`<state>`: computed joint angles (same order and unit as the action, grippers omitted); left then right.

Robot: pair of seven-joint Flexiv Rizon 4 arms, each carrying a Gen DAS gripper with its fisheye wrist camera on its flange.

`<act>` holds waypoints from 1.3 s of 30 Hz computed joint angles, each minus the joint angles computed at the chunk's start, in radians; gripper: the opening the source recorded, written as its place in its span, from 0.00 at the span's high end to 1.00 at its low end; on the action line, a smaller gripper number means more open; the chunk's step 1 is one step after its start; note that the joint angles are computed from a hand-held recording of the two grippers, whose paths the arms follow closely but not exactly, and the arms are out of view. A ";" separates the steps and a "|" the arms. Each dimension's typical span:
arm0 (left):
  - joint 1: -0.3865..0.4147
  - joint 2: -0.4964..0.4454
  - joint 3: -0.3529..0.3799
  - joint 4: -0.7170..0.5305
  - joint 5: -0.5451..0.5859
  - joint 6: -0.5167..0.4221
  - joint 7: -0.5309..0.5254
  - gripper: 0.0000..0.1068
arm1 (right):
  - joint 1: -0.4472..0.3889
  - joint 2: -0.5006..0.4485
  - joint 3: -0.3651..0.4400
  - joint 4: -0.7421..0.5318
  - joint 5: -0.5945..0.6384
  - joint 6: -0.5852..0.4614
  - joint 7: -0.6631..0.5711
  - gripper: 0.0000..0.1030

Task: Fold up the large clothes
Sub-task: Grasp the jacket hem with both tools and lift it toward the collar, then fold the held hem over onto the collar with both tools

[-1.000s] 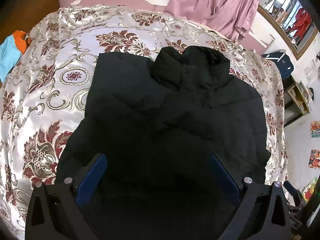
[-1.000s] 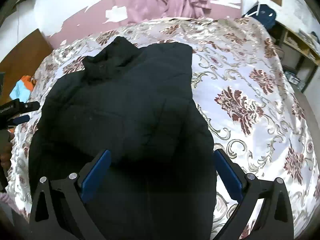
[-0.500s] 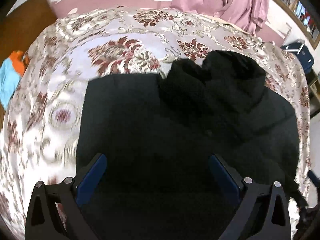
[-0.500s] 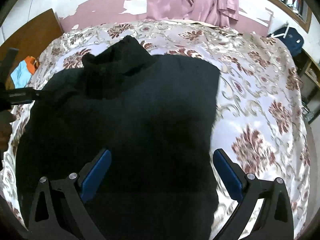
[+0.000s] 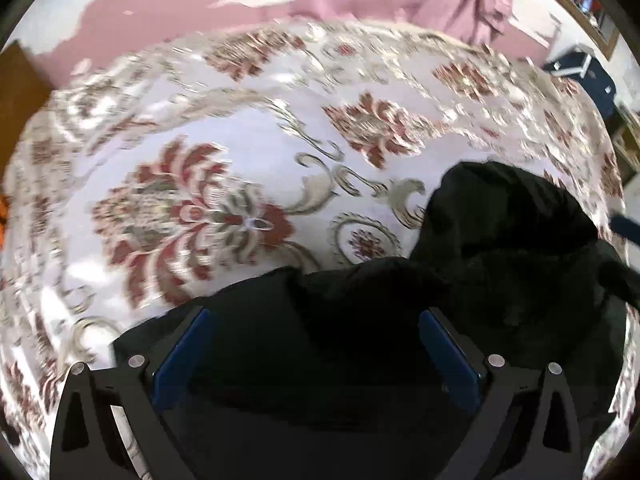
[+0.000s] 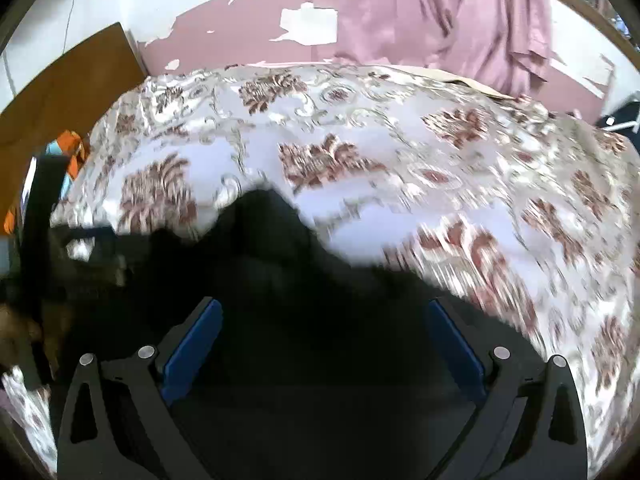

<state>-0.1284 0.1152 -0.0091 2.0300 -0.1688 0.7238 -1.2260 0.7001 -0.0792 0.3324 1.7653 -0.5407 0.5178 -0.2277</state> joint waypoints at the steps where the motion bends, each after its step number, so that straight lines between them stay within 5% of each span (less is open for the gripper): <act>1: 0.001 -0.015 -0.007 -0.014 0.012 -0.023 0.002 0.04 | -0.004 -0.031 -0.006 -0.041 0.052 -0.025 -0.035 0.03; 4: 0.002 -0.052 -0.021 -0.051 0.060 -0.032 -0.035 0.04 | -0.011 -0.074 -0.022 -0.090 0.144 -0.055 -0.035 0.05; 12: 0.006 -0.123 -0.015 -0.112 0.049 0.005 -0.081 0.04 | -0.023 -0.064 -0.044 -0.011 0.109 0.071 0.103 0.46; 14: 0.009 -0.131 -0.011 -0.116 0.023 -0.001 -0.071 0.06 | -0.029 -0.051 -0.046 0.013 0.068 0.097 0.118 0.64; 16: 0.015 -0.132 -0.004 -0.111 -0.022 0.006 -0.056 0.28 | -0.035 -0.048 -0.044 0.018 0.042 0.111 0.086 0.81; 17: 0.020 -0.136 -0.001 -0.111 -0.057 -0.006 -0.045 0.47 | -0.033 -0.046 -0.042 0.018 0.027 0.104 0.070 0.85; 21: 0.039 -0.139 0.007 -0.098 -0.247 -0.081 0.024 0.84 | -0.028 -0.038 -0.034 0.021 -0.023 0.107 0.011 0.88; 23: 0.034 -0.124 0.004 -0.082 -0.268 -0.074 0.058 0.92 | -0.024 -0.035 -0.030 0.017 -0.030 0.095 -0.012 0.89; 27: 0.021 -0.066 0.011 -0.034 -0.240 -0.028 0.083 0.94 | -0.021 -0.023 -0.025 0.011 -0.033 0.069 -0.053 0.90; 35: 0.038 0.091 0.068 0.062 -0.199 -0.176 0.181 0.95 | -0.016 0.058 0.029 0.056 0.069 0.027 -0.274 0.91; 39: 0.037 0.116 0.058 0.105 -0.150 -0.178 0.200 0.95 | 0.001 0.057 0.049 0.067 0.129 -0.028 -0.368 0.91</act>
<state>-0.0910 0.2315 0.0486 2.1349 -0.3191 0.5460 -1.0260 0.7016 -0.0224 0.3817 1.8320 -0.4121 0.4894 -0.5962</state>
